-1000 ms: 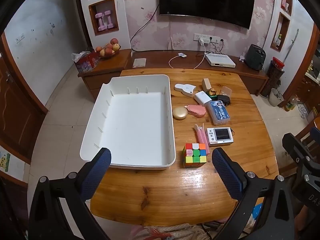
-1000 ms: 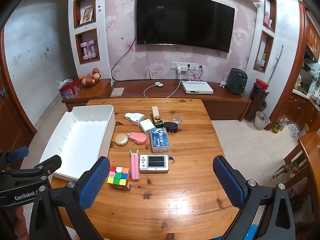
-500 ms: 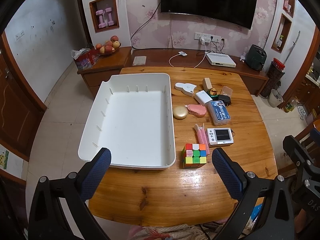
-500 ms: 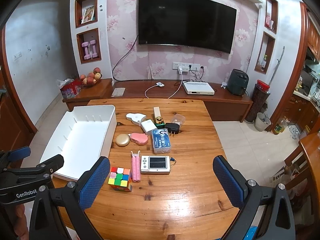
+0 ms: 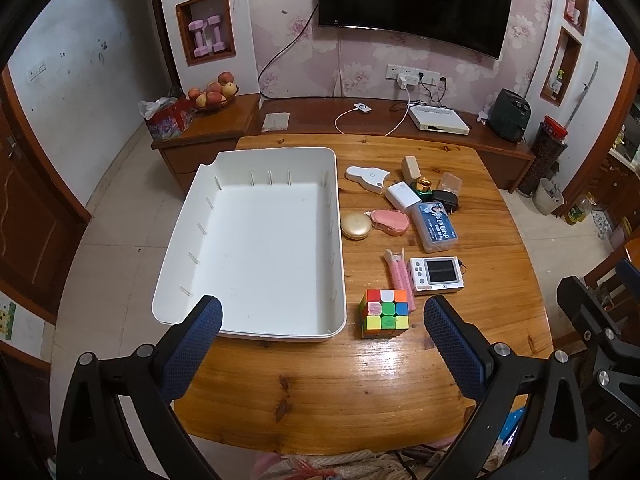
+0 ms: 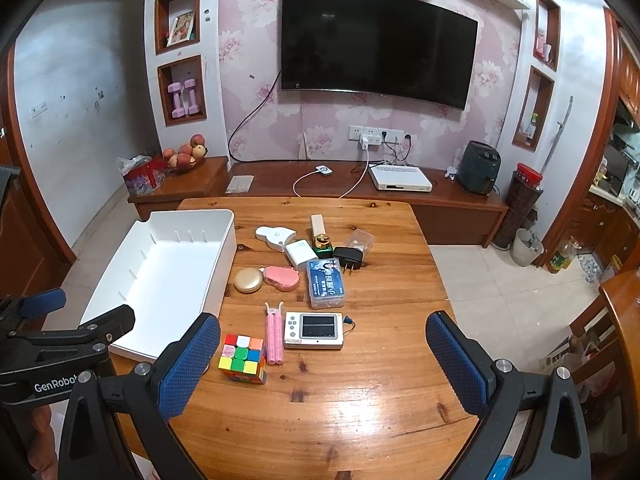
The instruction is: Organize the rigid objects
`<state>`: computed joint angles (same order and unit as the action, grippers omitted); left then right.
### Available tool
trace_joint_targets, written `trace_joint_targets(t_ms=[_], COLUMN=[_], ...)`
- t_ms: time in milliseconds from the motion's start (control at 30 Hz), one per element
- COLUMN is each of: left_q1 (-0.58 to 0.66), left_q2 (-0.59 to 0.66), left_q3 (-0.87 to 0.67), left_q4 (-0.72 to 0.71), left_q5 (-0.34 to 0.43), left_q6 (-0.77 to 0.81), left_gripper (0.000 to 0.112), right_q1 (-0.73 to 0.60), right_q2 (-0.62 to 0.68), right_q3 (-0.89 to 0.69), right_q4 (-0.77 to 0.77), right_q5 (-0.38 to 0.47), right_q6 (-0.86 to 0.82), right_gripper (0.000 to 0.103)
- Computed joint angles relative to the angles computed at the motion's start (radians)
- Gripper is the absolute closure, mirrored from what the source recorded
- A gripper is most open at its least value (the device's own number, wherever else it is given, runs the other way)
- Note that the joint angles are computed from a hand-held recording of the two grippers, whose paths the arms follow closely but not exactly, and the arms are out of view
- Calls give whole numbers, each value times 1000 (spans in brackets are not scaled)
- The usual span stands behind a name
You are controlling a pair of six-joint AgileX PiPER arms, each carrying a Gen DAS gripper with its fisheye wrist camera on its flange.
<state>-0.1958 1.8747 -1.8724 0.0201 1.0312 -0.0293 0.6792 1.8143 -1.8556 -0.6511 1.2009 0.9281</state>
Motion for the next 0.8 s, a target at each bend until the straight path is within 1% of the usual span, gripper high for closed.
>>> trace_joint_targets(t_ms=[133,233,367,800], left_q1=[-4,-2,-5,18], left_q2=[-5,7,3,27], left_q3=[8,-14,-6,-39], left_q4=[4,4,8,-18], left_q5=[-1,14,10,31], left_q6=[-8,-11,-15,8], left_gripper=[11,11,11,11], right_q1=[1,1,2,-8], right_q2=[2,1,4,28], right_q3=[0,6,9,4], right_q4=[2,0,0,3], right_q5=[-2,-6,-9,-16], right_q6=[1,3,4,12], right_gripper=[0,0,0,0])
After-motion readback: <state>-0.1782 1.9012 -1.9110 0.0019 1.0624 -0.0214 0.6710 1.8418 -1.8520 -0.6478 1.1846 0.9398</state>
